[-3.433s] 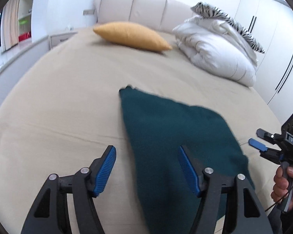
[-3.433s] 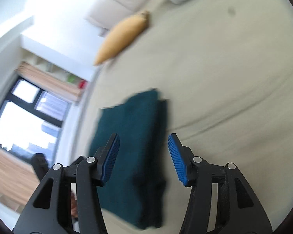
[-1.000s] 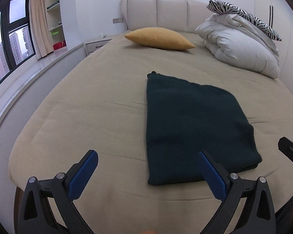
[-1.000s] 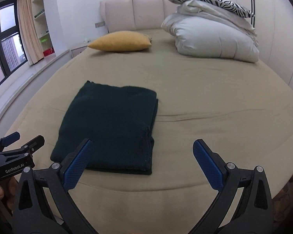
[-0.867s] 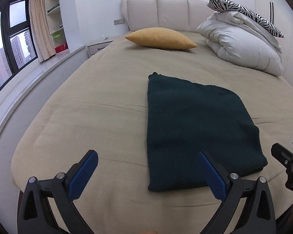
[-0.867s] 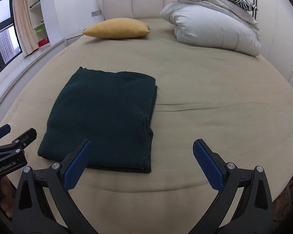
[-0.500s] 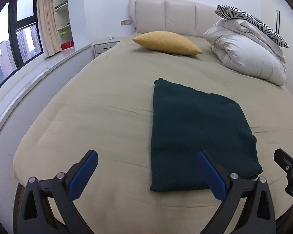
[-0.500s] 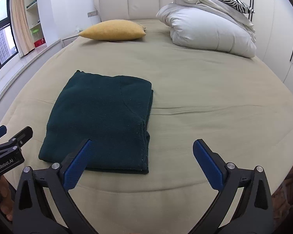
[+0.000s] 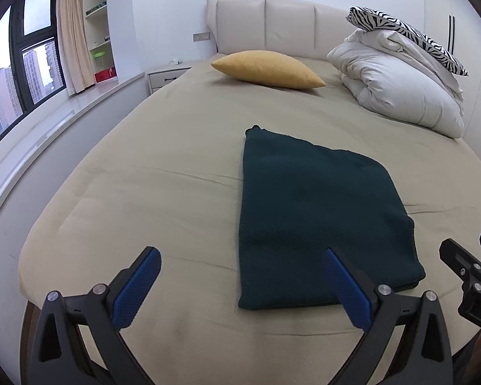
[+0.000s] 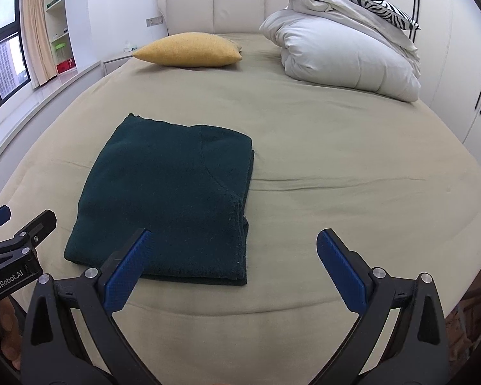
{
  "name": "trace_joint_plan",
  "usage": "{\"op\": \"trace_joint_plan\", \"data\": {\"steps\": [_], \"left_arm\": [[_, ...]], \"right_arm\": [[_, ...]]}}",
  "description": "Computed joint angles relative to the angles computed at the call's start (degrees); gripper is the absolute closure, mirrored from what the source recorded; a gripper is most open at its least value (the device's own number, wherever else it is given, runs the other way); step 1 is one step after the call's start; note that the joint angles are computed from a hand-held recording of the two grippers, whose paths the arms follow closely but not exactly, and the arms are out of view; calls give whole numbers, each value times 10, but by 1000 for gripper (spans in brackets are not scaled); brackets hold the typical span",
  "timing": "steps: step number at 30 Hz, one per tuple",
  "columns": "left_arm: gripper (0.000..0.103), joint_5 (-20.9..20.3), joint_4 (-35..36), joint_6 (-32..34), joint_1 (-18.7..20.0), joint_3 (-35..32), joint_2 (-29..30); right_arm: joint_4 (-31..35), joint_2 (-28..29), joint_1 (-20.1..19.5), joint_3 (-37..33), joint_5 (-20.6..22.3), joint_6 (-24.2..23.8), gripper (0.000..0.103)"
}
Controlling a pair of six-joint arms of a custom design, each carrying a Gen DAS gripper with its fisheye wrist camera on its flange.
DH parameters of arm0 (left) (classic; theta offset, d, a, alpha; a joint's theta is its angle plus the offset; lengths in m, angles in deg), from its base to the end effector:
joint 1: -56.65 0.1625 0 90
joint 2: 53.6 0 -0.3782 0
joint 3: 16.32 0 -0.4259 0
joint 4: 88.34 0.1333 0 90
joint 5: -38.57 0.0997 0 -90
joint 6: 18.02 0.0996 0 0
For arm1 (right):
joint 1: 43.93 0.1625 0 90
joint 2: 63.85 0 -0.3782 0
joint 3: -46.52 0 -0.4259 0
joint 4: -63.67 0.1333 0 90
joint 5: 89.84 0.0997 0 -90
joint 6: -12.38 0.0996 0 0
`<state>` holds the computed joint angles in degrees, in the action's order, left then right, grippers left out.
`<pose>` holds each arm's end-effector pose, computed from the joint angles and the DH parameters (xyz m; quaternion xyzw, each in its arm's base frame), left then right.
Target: Fold small clothes
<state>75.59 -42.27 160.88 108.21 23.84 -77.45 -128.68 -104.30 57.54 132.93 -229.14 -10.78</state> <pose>-0.2648 -0.6760 0.0965 0.1774 0.8575 -0.3476 0.3354 0.1945 -0.6678 0.1488 0.0503 -0.8234 0.3898 0.4094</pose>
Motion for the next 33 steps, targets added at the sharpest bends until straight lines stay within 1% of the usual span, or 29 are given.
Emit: {"op": "trace_joint_plan", "data": {"steps": [5, 33], "left_arm": [[0, 3, -1, 5, 1, 1, -1], [0, 3, 2, 0, 4, 0, 1]], "right_arm": [[7, -8, -2, 7, 3, 5, 0], [15, -11, -2, 9, 2, 8, 0]]}}
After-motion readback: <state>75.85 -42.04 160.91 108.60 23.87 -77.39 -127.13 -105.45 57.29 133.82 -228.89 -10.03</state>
